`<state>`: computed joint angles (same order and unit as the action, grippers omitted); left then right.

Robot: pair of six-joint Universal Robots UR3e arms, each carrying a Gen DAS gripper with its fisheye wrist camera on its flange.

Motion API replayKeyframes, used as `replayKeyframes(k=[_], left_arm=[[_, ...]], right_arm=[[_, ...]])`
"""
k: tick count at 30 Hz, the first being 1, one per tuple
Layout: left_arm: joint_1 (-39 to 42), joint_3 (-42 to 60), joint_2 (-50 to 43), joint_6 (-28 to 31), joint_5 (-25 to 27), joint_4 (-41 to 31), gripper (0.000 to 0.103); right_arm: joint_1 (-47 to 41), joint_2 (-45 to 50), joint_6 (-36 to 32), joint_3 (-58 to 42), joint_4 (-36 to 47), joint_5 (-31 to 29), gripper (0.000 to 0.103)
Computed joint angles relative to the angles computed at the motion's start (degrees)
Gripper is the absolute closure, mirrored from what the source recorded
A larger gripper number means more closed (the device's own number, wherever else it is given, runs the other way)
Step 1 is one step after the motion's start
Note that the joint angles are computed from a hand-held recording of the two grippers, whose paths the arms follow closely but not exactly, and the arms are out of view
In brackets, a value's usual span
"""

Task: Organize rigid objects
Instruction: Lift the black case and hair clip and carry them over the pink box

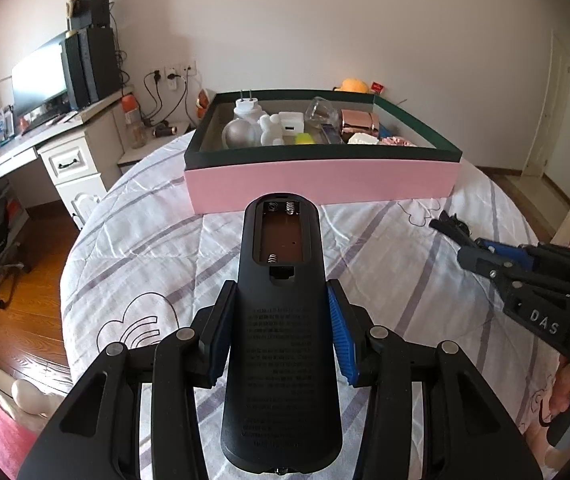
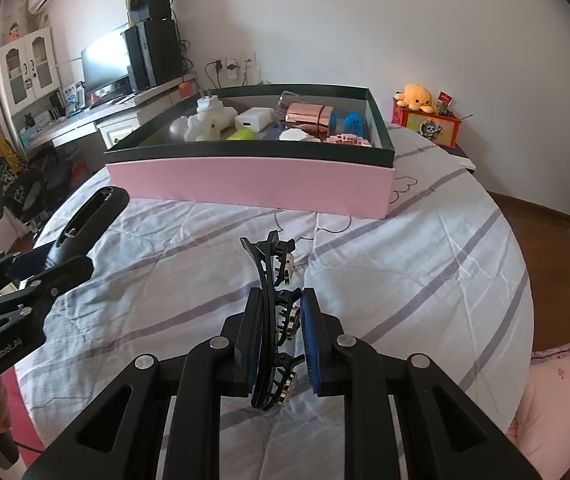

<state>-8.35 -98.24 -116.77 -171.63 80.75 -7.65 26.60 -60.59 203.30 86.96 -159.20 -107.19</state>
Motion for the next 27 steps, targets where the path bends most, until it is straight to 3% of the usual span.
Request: replayKeyframes(k=[10,17,25,27], left_arm=[[-0.8,0.2,3.2,2.7,-1.0,-0.6,0.059],[-1.8,6.4,3.5,5.1,-1.6,-3.5,0.059],[-1.8,22.8,-2.4,7.0,-3.9,-11.5,0.059],[-1.0,31.7,-6.3,6.9,-6.1,-17.9,0.059]], right_arm=[[0.9,-3.1,-1.3,-0.7,-0.5,-0.3,0.084],[0.1,-3.9,-5.2,-5.8,1.6,1.4,0.084],[-2.3,-0.7,-10.7,-17.1,7.6,3.6,0.084],[-3.0,0.8,-12.0,-20.8,9.6,3.7,0.084]])
